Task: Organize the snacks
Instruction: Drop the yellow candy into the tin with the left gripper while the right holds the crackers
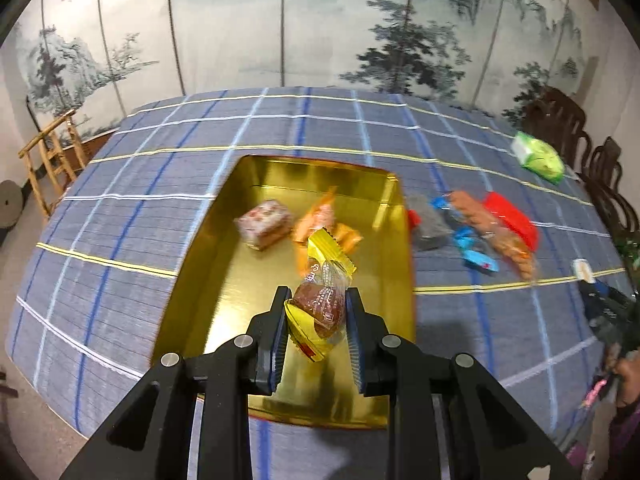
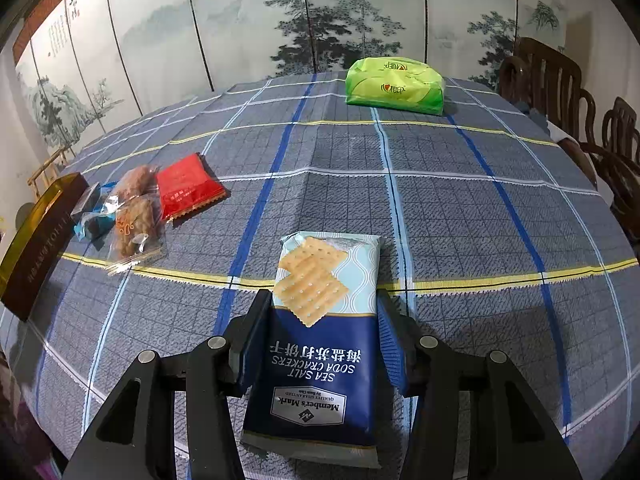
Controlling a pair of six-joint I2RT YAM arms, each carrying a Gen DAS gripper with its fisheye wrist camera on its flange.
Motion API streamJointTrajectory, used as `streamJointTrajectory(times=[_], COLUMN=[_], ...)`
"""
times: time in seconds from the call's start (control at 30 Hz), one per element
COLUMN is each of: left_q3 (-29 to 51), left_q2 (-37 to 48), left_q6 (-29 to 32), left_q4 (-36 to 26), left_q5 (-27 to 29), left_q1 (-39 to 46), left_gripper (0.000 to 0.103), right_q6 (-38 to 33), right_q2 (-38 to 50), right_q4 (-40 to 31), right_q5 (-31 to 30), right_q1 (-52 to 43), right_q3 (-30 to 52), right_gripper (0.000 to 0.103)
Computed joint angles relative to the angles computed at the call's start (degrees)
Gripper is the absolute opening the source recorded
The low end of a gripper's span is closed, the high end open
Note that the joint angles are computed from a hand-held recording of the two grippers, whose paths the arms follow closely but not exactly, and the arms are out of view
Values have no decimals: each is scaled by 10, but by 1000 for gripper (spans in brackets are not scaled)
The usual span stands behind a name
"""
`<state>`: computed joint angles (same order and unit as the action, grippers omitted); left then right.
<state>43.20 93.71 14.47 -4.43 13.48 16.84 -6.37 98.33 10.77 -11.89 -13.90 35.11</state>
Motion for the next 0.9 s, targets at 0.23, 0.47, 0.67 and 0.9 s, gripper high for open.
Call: streamJointTrajectory(times=[0.23,0.47,0.67,0.9], left_q3=[25,44,54,66], left_q2=[60,104,128,151], left_q6=[14,28,34,38], left_q4=[34,58,73,77], left_q5=[-21,-37,-52,-59], left_q1=[13,21,23,28], left_gripper=[23,23,23,23], right_q6=[0,-1,0,0], right_q2=[1,0,1,1], right_q4=[2,2,2,2], right_q5=[4,7,10,11], right_q1=[2,4,6,6], right_q3=[-1,-1,-1,-1], right_gripper=[52,52,52,52])
